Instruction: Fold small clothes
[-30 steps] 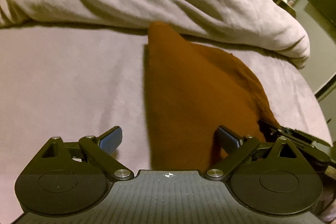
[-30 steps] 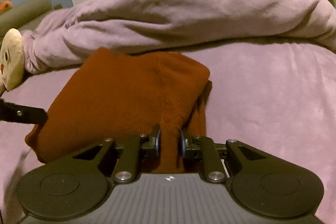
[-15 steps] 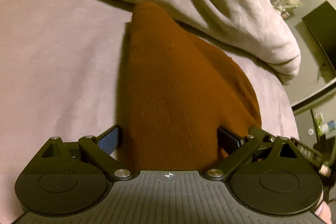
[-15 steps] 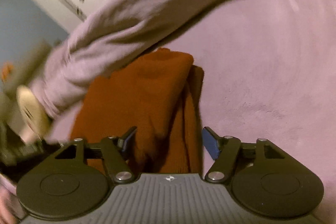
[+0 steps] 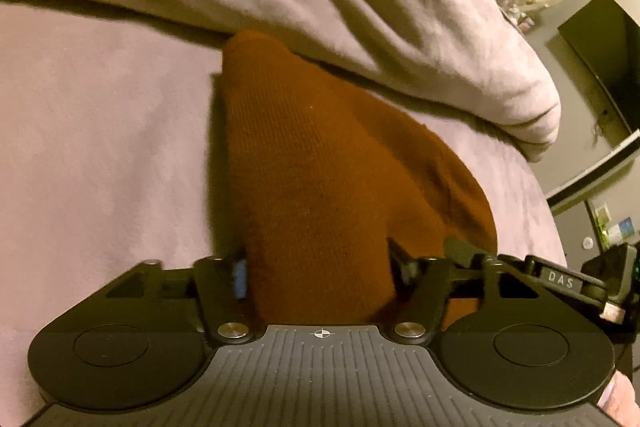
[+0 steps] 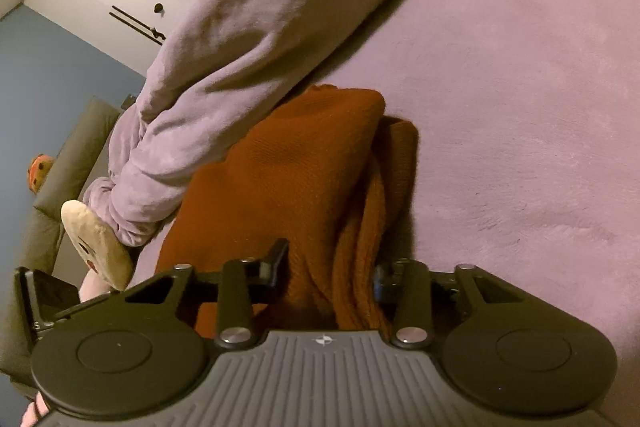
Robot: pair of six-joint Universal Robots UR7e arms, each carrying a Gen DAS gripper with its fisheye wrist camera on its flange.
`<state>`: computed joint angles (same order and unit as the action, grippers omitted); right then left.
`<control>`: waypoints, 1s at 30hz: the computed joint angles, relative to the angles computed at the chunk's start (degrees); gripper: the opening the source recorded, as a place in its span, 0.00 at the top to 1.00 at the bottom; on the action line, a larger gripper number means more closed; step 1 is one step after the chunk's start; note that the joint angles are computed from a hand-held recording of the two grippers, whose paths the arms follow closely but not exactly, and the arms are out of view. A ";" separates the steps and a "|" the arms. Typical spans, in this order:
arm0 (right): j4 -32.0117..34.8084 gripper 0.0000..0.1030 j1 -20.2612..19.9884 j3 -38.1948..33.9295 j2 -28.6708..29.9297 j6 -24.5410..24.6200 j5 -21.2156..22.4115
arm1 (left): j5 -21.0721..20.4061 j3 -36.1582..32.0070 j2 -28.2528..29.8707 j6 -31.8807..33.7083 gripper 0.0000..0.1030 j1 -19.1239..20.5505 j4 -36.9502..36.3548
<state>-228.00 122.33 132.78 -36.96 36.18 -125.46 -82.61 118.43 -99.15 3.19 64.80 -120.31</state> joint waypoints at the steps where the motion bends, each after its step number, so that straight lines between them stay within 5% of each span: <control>1: 0.50 0.68 0.69 -0.29 -0.12 0.02 -0.84 | 0.50 -0.33 -0.25 -0.37 0.43 -0.48 0.69; 7: 4.57 0.69 4.57 -3.35 -0.84 0.08 -3.76 | 4.02 -1.35 -3.24 -0.61 0.48 -3.03 4.65; 14: 14.07 0.69 8.55 -9.19 0.35 -0.36 -1.88 | 10.85 -4.69 -9.44 -0.71 0.48 -3.84 12.15; 20: 19.11 0.69 11.17 -15.16 5.52 -0.56 0.60 | 18.76 -5.39 -14.28 -3.43 0.36 -3.07 19.72; 21: 21.60 0.66 11.67 -16.15 6.08 0.18 -0.41 | 19.62 -4.99 -14.97 -3.85 0.29 -3.17 20.32; 25: 32.98 0.50 16.26 -18.86 6.69 5.45 -11.35 | 22.22 -3.09 -19.55 -1.55 0.26 -5.03 19.28; 30: 37.93 0.50 23.30 -18.03 6.06 13.74 -17.98 | 23.45 -1.87 -22.50 -1.33 0.24 -6.96 20.45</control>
